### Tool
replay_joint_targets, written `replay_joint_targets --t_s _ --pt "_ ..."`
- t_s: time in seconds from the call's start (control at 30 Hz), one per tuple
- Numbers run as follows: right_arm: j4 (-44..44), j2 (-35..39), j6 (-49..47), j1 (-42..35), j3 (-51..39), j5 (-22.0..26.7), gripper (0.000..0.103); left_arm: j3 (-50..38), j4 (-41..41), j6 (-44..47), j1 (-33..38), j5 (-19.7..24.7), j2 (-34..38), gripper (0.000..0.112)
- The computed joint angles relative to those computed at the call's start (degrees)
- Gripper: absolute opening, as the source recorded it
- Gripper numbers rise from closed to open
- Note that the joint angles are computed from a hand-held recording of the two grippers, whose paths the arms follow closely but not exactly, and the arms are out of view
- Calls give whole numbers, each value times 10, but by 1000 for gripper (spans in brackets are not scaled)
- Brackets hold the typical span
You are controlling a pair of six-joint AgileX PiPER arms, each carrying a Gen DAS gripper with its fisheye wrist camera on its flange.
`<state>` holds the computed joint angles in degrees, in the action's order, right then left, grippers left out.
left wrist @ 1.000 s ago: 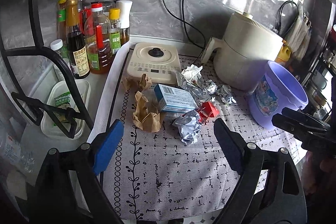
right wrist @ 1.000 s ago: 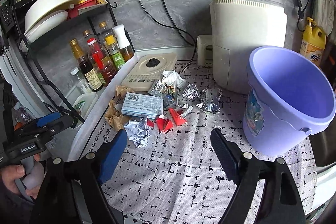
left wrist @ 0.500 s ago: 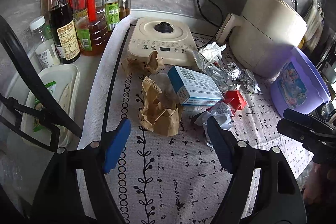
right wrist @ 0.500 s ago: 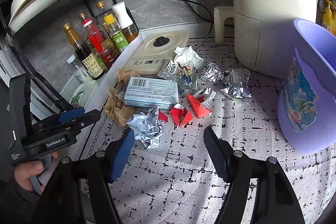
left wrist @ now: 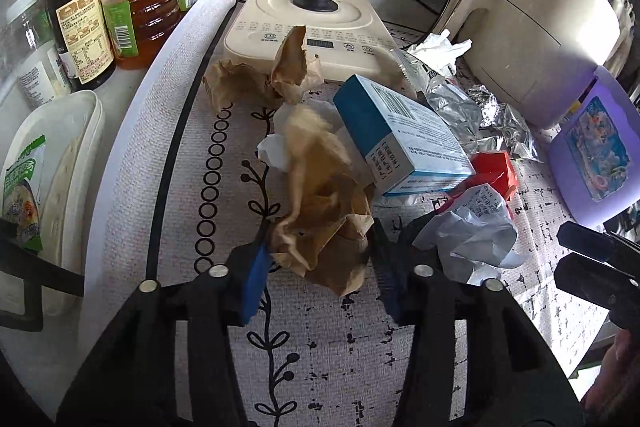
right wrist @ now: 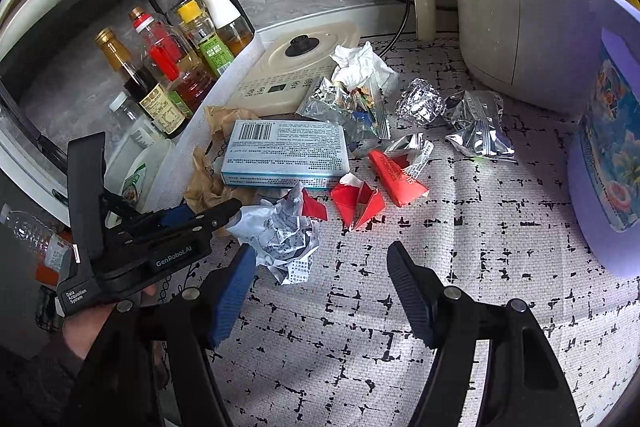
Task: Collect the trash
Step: 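Lower the left tool to the crumpled brown paper and close on it, then carry the brown paper with the left tool over the lavender bucket and release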
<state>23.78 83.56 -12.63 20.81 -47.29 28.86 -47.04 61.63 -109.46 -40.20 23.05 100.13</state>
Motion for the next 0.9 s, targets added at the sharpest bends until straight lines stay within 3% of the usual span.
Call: replay_joint_targets --t_s 0.03,0.13,0.47,0.57,0.6,0.63,0.67,0.9 --pt "3 5 0 3 -3 -3 69 6 15 -17 -2 -6 -4 33" --pt "25 21 -9 10 -12 -8 73 19 29 -23 -9 -12 -17 26" --pt "74 79 -25 39 -36 -39 81 74 -2 -17 -35 9 -86 26" --pt "44 95 4 54 -32 -67 84 82 -22 -9 -48 23 -99 26" --pt "46 102 -2 52 -34 -62 75 82 -34 0 -52 29 -101 26" --pt "54 112 -12 49 -39 -48 51 83 -44 7 -57 36 -106 26" --pt "70 114 -27 44 -39 -38 46 82 -53 14 -61 45 -112 26" --pt "55 47 -24 13 -11 1 41 76 -55 -36 -123 116 -149 26"
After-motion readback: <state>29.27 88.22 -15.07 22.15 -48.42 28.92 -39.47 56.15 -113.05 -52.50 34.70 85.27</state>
